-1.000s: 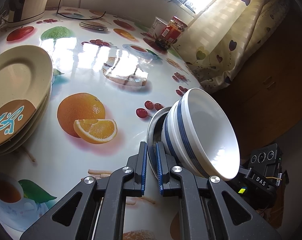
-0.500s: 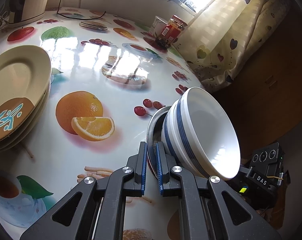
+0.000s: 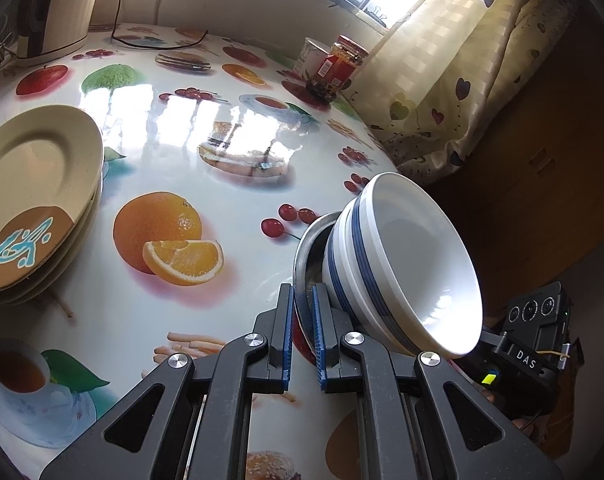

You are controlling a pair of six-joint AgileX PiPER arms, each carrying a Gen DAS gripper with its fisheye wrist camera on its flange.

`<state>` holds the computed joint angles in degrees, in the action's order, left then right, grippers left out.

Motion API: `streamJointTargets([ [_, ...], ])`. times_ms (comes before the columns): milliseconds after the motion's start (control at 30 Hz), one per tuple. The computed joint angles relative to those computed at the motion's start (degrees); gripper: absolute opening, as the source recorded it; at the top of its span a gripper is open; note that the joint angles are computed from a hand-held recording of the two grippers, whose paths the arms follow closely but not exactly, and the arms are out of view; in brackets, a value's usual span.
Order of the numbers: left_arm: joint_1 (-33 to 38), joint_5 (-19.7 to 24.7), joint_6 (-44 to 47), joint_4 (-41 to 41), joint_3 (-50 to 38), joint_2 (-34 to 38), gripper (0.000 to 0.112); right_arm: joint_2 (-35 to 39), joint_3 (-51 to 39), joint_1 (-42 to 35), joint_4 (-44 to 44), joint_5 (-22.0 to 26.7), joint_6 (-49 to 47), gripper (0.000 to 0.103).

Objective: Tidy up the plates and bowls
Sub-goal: 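Lift the steel bowl with nested white bowls and carry toward the cream plates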

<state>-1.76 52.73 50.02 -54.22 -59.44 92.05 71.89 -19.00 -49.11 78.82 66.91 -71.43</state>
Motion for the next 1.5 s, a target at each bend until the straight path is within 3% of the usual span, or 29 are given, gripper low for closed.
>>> streamJointTargets([
  [767,3.8,3.4,-2.1,1.4,-2.1,-2.9,0.009,-3.5,-4.2,5.3,0.4,-0.8,6.2,0.013],
  [1500,11.7,7.7,-2.9,1.7,-8.0,-1.2,0.009,-2.4,-10.9,24.3,6.1,-11.3,13.0,0.013],
])
